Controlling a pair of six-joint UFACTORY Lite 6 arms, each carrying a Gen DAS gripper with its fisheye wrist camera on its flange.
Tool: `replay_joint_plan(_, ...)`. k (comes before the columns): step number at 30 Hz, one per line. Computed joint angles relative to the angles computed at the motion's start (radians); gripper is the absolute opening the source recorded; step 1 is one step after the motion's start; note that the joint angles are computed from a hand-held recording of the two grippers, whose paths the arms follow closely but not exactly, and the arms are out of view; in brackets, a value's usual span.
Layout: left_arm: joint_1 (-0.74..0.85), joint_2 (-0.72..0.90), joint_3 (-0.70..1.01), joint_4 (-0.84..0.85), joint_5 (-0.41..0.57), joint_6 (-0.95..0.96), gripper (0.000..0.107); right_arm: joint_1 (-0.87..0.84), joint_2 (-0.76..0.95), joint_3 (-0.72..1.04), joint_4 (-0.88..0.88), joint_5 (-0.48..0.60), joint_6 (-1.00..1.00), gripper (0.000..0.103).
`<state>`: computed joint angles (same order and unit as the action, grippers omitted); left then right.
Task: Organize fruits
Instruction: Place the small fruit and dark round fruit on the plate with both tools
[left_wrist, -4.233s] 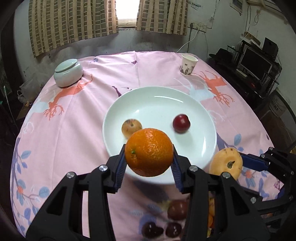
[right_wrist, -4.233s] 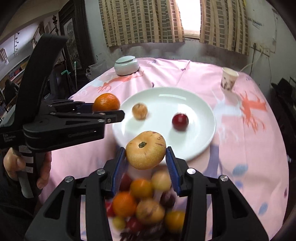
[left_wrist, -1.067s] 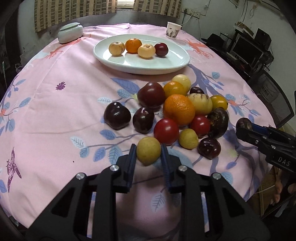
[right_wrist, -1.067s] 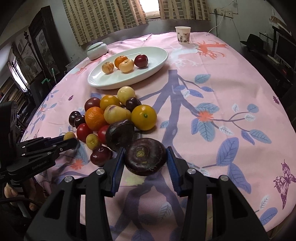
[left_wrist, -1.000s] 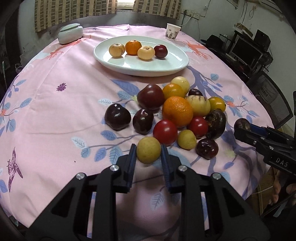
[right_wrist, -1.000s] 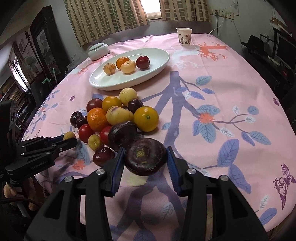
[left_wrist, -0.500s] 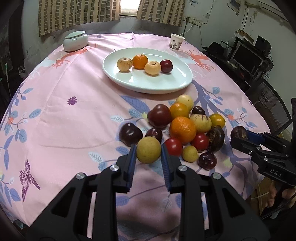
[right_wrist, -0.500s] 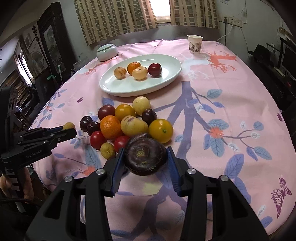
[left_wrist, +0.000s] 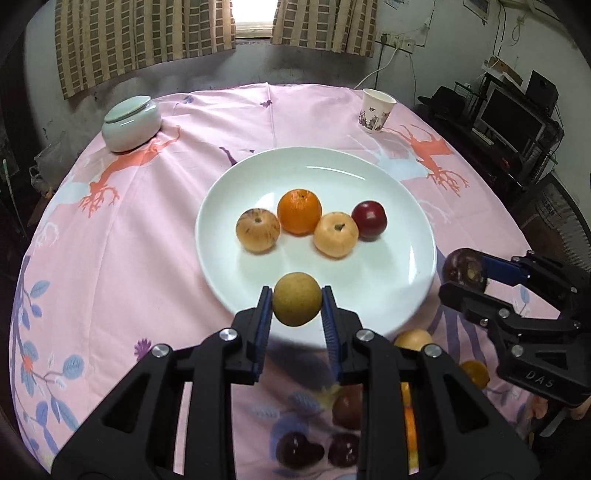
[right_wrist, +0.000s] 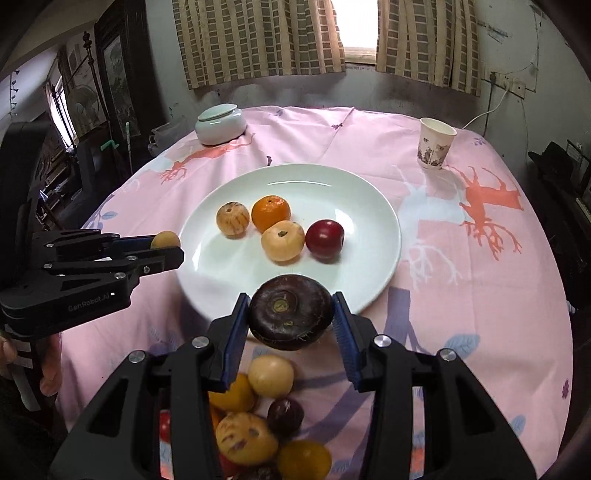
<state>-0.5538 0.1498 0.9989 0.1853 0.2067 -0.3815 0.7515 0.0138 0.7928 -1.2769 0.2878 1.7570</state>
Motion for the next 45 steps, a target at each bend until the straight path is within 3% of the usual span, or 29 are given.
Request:
replay_joint_plan(2, 0.022, 0.119, 0.124, -0.17, 0.03, 0.177, 0.027, -0.071, 0.101, 0.074, 0.009, -0.064, -0.044, 0.045)
replay_joint_plan(9, 0.045, 0.363, 0.383, -0.252, 0.089, 0.275, 0.027, -0.148, 0.315, 0.251, 0.213, -0.125, -0.316, 0.045)
replay_joint_plan(17, 0.058, 0.456, 0.464, -0.305, 0.107, 0.313, 0.027, -0.159, 0.401, 0.324, 0.266, -0.115, -0.391, 0.049)
replay_joint_plan(21, 0.059, 0.373, 0.386, -0.288, 0.071, 0.273, 0.033, -0.123, 0.325, 0.273, 0.08, -0.044, -0.198, 0.059)
replay_joint_plan(22, 0.052, 0.33, 0.347, -0.233, 0.057, 0.211, 0.049, -0.114, 0.29, 0.249, 0.056, -0.026, -0.174, 0.067)
replay_joint_plan(23, 0.041, 0.266, 0.284, -0.14, 0.031, 0.106, 0.071, -0.095, 0.234, 0.207, 0.008, 0.008, -0.12, 0.067)
replay_joint_plan(26, 0.019, 0.038, 0.059, 0.171, -0.054, -0.208, 0.092, -0.025, 0.049, 0.063, 0.016, 0.093, -0.088, 0.067)
replay_joint_plan(28, -0.003, -0.108, -0.085, 0.38, -0.066, -0.417, 0.099, 0.04, -0.076, -0.049, 0.055, 0.142, -0.07, 0.067)
replay_joint_plan(31, -0.066, -0.308, -0.288, 0.671, -0.041, -0.731, 0.101, 0.176, -0.215, -0.192, 0.124, 0.22, 0.002, 0.067)
replay_joint_plan(37, -0.282, -0.557, -0.637, 1.137, 0.111, -1.351, 0.101, 0.596, -0.344, -0.41, 0.108, 0.366, 0.497, 0.067)
replay_joint_plan(40, -0.311, -0.608, -0.729, 1.153, 0.122, -1.414, 0.101, 0.735, -0.298, -0.413, 0.059, 0.399, 0.681, 0.067)
replay_joint_plan(45, -0.264, -0.682, -0.8, 1.089, 0.082, -1.345, 0.101, 0.745, -0.216, -0.383, -0.034, 0.402, 0.811, 0.063)
